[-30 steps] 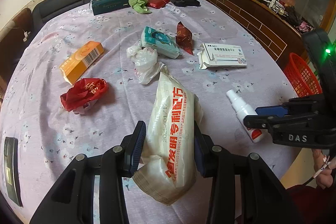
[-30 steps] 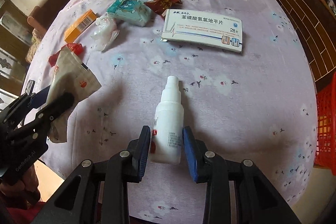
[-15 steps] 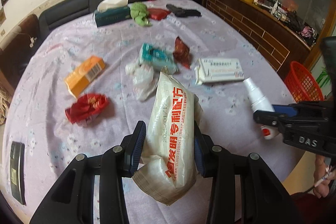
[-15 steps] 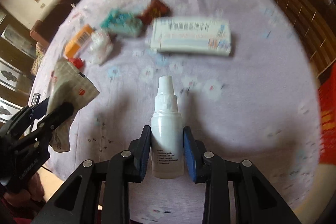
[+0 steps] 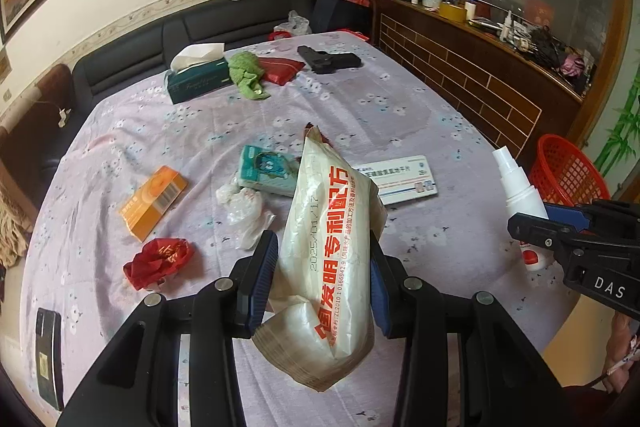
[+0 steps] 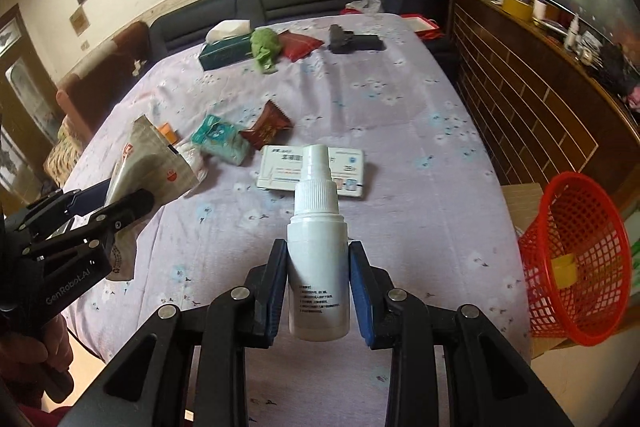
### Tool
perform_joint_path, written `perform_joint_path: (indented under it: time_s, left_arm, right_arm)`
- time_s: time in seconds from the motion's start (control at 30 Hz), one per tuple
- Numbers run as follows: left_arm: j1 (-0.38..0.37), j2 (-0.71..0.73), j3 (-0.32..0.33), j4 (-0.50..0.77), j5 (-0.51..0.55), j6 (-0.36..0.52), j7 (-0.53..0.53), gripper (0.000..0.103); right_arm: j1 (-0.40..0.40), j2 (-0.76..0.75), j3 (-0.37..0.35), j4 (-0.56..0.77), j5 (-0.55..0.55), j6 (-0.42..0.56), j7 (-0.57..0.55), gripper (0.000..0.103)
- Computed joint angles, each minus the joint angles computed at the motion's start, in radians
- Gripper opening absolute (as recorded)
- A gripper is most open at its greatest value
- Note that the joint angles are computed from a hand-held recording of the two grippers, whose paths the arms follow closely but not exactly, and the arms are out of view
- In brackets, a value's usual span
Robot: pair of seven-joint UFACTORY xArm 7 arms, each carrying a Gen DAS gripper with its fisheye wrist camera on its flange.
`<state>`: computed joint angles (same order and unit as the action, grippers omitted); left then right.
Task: Collect trash
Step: 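Carry the tube package and spray bottle in both tools to the red basket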
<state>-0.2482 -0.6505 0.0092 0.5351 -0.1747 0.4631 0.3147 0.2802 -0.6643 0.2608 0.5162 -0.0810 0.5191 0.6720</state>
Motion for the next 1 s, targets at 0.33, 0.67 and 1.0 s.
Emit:
perform_joint_path:
  time_s: [0.33, 0.67, 1.0]
  left_arm:
    - [-0.023, -0.01, -0.031, -0.003, 0.016, 0.011, -0.016, 0.04]
    - [-0.053, -0.005, -0.052, 0.001, 0.027, 0.012, -0.028, 0.04]
    - [-0.101, 0.009, -0.071, 0.01, 0.024, 0.009, -0.026, 0.041]
  right_arm:
    - [0.0, -0.087, -0.018, -0.058, 0.023, 0.023, 0.016, 0.032]
    - [-0.012, -0.175, -0.033, -0.108, 0.039, 0.049, 0.022, 0.032]
    - [-0.035, -0.266, -0.052, -0.153, 0.051, 0.092, 0.022, 0.032]
